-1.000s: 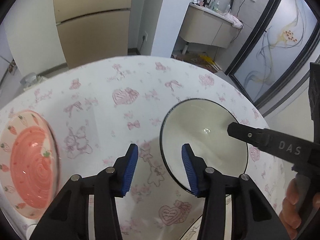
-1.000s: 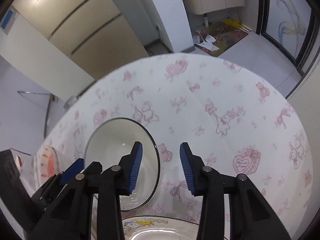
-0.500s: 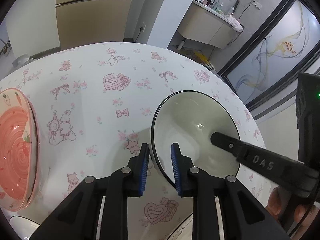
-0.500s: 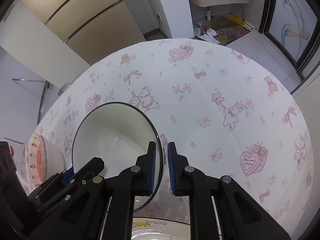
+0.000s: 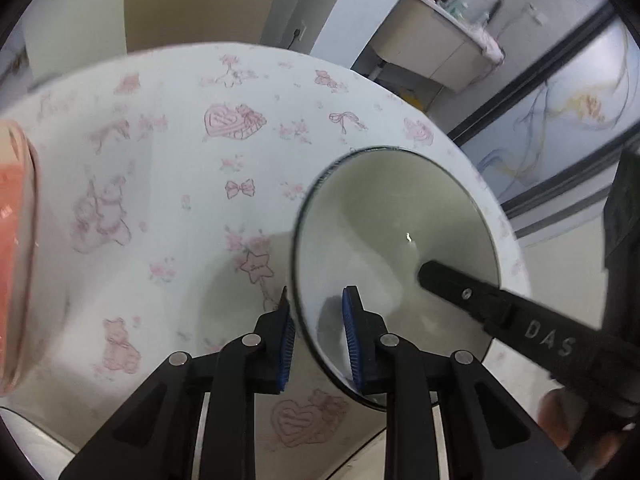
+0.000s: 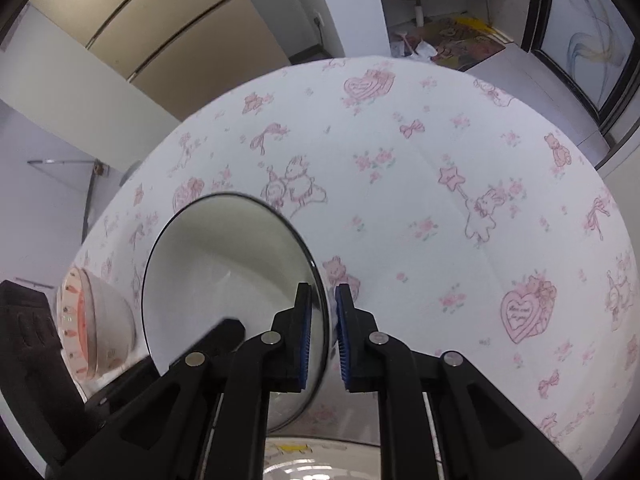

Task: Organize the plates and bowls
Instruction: 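Close the right tool on the white bowl rim and lift it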

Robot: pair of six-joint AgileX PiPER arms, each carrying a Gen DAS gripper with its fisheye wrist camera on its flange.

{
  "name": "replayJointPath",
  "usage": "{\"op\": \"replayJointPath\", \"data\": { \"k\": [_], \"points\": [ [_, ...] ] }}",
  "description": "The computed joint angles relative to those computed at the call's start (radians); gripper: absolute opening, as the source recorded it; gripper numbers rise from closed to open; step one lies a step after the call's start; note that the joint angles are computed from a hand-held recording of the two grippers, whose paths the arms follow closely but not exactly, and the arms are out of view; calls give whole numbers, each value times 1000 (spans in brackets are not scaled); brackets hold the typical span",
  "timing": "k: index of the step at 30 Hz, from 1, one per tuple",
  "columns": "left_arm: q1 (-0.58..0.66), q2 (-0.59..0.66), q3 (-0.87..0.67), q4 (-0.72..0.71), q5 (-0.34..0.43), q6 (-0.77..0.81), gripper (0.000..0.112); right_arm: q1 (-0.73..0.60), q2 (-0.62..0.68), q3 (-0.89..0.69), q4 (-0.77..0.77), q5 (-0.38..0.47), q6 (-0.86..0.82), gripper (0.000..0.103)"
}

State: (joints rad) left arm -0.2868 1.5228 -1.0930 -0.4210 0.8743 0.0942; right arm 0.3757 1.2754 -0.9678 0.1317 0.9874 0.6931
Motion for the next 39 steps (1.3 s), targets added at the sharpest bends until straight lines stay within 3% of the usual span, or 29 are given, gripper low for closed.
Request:
{"op": "replayJointPath", "data": {
  "k": [11, 18, 29, 35, 39],
  "points": [
    [12, -66, -9, 42, 6, -38, 24, -12, -33, -1, 54, -29, -17, 11],
    [64, -208, -42, 43, 45, -20, 24, 171, -90, -124, -157, 20, 229, 13],
    [179, -340, -138, -13, 179, 58, 24, 398, -124, -263, -397, 95, 439, 13],
    [243, -340, -166, -72, 238, 110, 24, 403, -146, -255, -399, 77, 436, 13],
    [243, -344, -167, -59, 232, 107, 24, 408, -144, -253, -413, 78, 444, 13]
  ]
}}
